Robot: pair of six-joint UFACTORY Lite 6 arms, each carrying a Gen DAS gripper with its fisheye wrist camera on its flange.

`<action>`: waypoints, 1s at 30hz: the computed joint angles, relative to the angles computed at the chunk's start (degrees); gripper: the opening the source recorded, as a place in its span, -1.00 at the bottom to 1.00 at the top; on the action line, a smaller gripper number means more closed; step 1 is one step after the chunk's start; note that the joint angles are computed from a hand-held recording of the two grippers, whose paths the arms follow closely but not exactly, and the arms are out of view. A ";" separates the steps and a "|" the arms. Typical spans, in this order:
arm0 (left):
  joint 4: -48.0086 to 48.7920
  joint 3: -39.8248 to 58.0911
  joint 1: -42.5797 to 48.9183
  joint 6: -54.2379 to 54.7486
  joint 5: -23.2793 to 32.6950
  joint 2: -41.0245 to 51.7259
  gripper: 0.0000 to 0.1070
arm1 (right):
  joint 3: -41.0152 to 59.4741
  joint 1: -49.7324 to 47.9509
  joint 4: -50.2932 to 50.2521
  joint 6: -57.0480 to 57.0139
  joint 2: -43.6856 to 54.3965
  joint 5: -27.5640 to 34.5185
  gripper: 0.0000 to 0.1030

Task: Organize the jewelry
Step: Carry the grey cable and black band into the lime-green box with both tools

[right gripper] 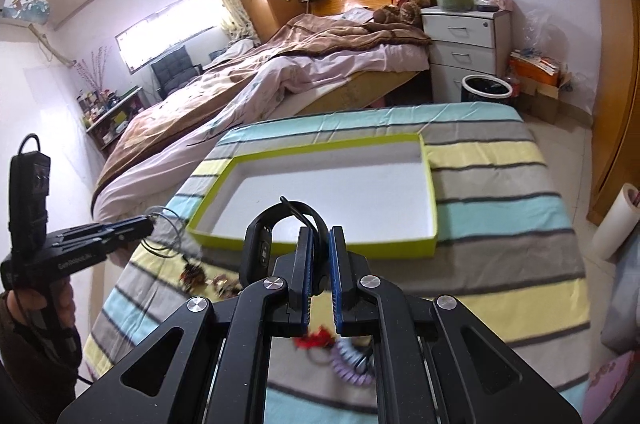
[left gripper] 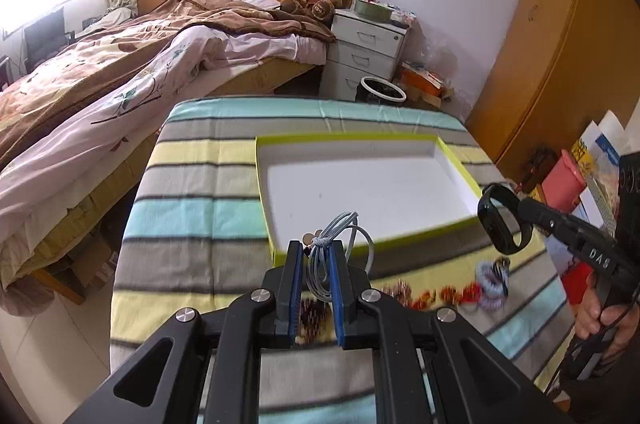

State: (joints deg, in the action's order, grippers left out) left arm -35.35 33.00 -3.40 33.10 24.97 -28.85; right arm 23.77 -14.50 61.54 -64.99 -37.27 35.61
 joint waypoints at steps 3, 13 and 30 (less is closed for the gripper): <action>-2.32 4.75 -0.29 2.34 -1.38 6.92 -0.76 | 3.53 1.87 1.46 -1.79 6.18 -3.39 -0.84; -2.49 19.04 -3.67 1.81 -6.80 27.67 -0.76 | 16.95 5.92 6.73 -8.02 28.15 -13.48 -0.84; -2.01 34.23 -4.12 0.10 -7.55 48.81 -0.76 | 31.82 8.85 0.85 -2.39 48.26 -20.13 -0.84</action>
State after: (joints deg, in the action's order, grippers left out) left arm -37.37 67.23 -7.52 33.20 17.42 19.96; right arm 55.59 -5.66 62.39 -67.38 10.99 15.48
